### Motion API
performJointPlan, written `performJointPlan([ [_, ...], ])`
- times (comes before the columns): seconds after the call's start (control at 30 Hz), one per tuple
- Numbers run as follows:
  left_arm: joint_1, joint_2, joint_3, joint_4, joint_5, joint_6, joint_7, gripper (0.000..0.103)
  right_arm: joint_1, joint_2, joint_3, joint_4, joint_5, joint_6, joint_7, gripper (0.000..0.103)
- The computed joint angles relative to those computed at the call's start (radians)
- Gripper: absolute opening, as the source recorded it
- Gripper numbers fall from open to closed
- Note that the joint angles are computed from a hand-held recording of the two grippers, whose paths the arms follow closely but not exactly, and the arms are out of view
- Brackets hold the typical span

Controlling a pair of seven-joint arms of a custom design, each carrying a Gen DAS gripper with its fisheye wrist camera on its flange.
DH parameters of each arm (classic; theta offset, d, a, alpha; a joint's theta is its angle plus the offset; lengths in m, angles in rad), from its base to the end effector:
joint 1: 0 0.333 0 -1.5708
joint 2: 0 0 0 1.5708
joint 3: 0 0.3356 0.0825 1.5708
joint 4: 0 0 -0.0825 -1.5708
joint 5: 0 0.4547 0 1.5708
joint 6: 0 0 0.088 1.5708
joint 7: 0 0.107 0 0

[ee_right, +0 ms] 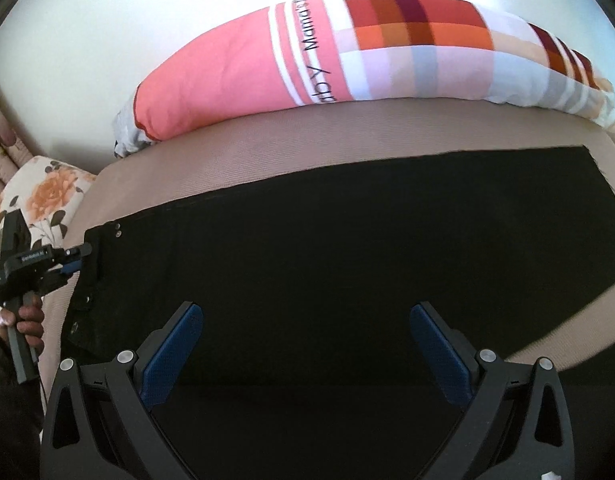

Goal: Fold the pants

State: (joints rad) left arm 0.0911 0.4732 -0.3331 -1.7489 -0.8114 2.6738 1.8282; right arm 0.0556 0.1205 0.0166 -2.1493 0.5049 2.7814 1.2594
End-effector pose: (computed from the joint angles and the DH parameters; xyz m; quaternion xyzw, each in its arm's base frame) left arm 0.7466 -0.1347 0.3325 0.7265 -0.5758 0.3660 0.0821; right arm 0.6488 0.0251 0.3723 -0.6622 0.6931 -0.1028 0.2654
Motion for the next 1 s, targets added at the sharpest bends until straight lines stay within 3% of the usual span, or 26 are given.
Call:
performJointPlan([
  [0.3, 0.026, 0.074, -0.019, 0.109, -0.055, -0.067, 0.049, 0.035, -0.001, 0.082, 0.022, 0.082, -0.005, -0.017, -0.05, 0.103],
  [0.6, 0.013, 0.153, -0.02, 0.21, 0.007, -0.07, -0.059, 0.034, -0.027, 0.192, 0.056, 0.22, -0.028, -0.038, -0.123, 0.103],
  [0.63, 0.014, 0.147, -0.024, 0.201, 0.009, -0.056, -0.053, 0.032, -0.031, 0.21, 0.061, 0.242, -0.036, -0.044, -0.146, 0.103],
  [0.67, 0.0, 0.132, -0.015, 0.184, 0.028, -0.025, -0.062, 0.021, -0.031, 0.219, 0.061, 0.255, -0.048, -0.05, -0.154, 0.103],
  [0.7, -0.01, 0.118, -0.006, 0.168, 0.054, -0.007, -0.068, 0.011, -0.033, 0.24, 0.062, 0.287, -0.067, -0.072, -0.173, 0.103],
  [0.83, 0.022, 0.081, -0.056, 0.123, 0.022, 0.05, -0.003, 0.01, -0.063, 0.315, 0.084, 0.412, -0.095, -0.179, -0.304, 0.103],
  [1.0, 0.085, -0.009, -0.14, 0.044, -0.144, 0.096, 0.22, 0.008, -0.108, 0.448, 0.109, 0.662, -0.086, -0.444, -0.491, 0.103],
])
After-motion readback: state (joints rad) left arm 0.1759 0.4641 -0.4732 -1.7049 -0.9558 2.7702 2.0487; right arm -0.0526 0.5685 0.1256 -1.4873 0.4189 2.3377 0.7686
